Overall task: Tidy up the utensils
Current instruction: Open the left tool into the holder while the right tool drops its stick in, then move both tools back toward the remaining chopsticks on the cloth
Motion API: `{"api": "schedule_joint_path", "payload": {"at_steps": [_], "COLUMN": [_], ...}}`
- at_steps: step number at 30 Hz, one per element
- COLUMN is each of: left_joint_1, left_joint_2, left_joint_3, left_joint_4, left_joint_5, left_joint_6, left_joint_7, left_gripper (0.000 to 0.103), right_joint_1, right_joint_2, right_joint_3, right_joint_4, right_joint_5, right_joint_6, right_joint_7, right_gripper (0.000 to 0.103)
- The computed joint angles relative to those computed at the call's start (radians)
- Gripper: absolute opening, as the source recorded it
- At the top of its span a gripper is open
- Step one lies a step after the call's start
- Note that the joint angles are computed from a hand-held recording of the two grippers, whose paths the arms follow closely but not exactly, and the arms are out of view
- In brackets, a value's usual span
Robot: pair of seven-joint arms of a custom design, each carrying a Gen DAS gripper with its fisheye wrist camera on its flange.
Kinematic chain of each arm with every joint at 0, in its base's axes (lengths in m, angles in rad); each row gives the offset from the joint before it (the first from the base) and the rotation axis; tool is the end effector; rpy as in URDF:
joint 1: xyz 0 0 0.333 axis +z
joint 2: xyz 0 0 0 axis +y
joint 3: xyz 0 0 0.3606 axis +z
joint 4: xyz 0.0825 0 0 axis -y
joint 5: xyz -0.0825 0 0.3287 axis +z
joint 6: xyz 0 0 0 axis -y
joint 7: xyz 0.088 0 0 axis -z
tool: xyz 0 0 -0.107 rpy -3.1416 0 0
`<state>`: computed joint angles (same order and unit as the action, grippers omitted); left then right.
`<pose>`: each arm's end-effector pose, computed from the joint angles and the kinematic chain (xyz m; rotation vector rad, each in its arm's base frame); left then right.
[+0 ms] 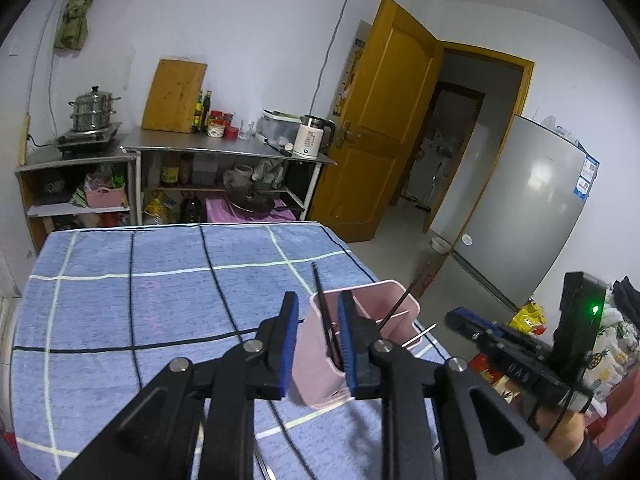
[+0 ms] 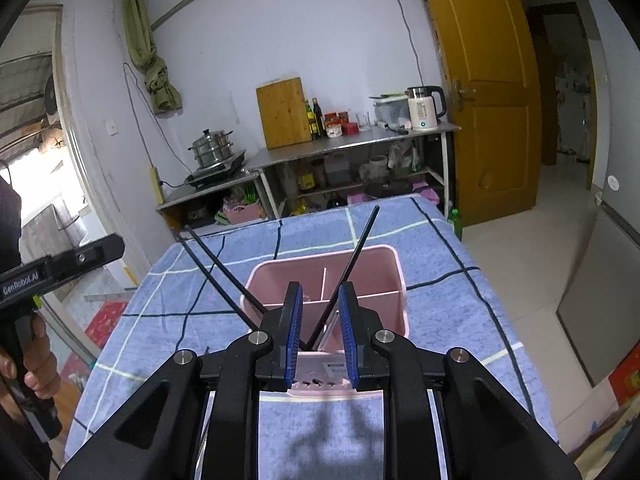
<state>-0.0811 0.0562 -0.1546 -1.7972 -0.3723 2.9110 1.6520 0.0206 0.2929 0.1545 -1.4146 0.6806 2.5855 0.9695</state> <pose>0.5663 -0.1097 0.6962 -1.6787 1.6750 -1.2749 0.6521 0.0833 0.6880 -1.7306 1.2394 -0.4272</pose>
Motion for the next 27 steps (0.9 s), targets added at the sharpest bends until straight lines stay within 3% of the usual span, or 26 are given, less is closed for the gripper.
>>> {"api": "schedule_joint_path", "payload": {"at_steps": [9,18,27], "left_joint_1": [0.030,0.063,0.085], "left_joint_2": [-0.132,-0.205,-0.203], "left_joint_3": [0.002,-0.009,-0.013], "left_joint_4": [-0.217,-0.388,-0.458], "left_joint_5": [0.200,0.188,0.199], "left_joint_6": [0.107,0.138,0.138], "left_joint_7": [-0.171,-0.228,-0.264], "left_gripper": [0.023,0.023,0.023], "right_joint_1": [0.013,0.084,0.118], "right_joint_2": [-0.123,-0.182,-0.162], "right_joint_3": [-0.007,-0.057,-0.062], "right_joint_4": [-0.164,-0.286,-0.306], "right_joint_5": [0.149,0.193,0.166], "right_joint_6": [0.029,-0.023,-0.052], "right_joint_7": [-0.159,-0.225,-0.207], "right_gripper": [0.019,0.019,0.019]}}
